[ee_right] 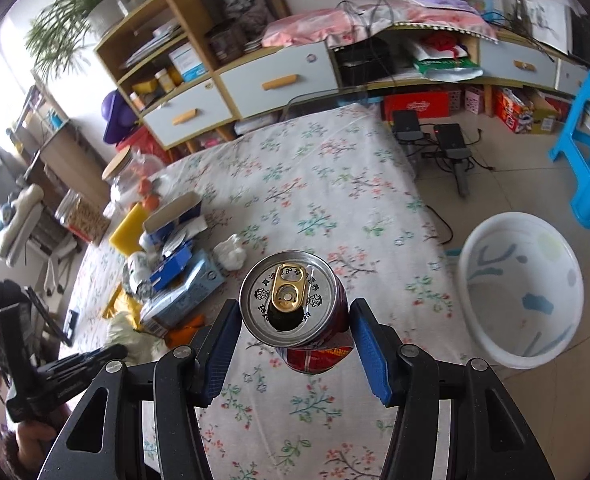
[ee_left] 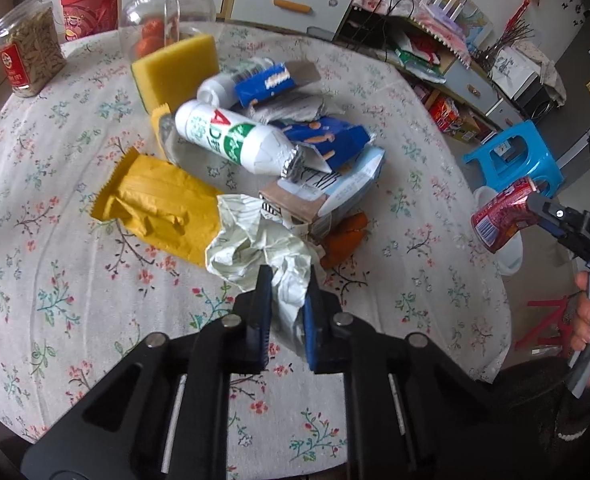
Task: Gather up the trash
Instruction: 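Carry can and tissue to the white basin and open both grippers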
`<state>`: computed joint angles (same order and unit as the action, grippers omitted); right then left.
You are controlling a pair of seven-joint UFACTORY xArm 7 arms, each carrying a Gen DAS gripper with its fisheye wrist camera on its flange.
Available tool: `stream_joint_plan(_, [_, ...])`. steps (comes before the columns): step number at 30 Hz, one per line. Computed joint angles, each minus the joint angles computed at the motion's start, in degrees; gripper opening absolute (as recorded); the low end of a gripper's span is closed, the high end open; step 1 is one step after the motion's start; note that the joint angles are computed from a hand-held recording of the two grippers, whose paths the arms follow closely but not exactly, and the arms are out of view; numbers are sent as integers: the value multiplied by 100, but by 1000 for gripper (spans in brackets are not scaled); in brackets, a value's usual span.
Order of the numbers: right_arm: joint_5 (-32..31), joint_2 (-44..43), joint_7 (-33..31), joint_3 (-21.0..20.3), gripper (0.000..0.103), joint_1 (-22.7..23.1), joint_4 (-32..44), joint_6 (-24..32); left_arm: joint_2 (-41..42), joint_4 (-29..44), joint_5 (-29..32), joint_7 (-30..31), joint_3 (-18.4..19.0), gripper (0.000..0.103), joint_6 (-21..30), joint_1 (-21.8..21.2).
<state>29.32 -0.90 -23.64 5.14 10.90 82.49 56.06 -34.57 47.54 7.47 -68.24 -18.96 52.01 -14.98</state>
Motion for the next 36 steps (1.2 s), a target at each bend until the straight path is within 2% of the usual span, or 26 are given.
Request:
stream_joint_plan(5, [-30,164,230,-188,57,-264,269,-93,-438,140,270,-118,-208,15,253,144])
stream_joint_plan(10, [-769,484,832,-291,57,-518,550,-454,-172,503,528,-74,-361,15,108,303])
stream_joint_plan(15, [-1301,1094,1455,-372,57,-782,1059,-366,868,1215,787,166,-443,15,-218,265])
stream_joint_plan(22, [-1567,1763,2005,-387,57,-1104,1461,-121,2654,2527,1348,329,-344,15,-494,-121])
stream_joint_plan(30, [-970,1961,1757,-318,60,-1654,1841,511,4241,4110,1730,527,-12,15,-337,-815])
stream_joint_plan(33, [-895,1804,1566,-344,71,-1749,1739,372,4821,4767,1772,741,161,15,-305,-1086])
stream_joint_plan(36, [-1001,1615,1463,-426,73,-1788,1603,219,5407,5456,1744,1018,331,16,-238,-1351])
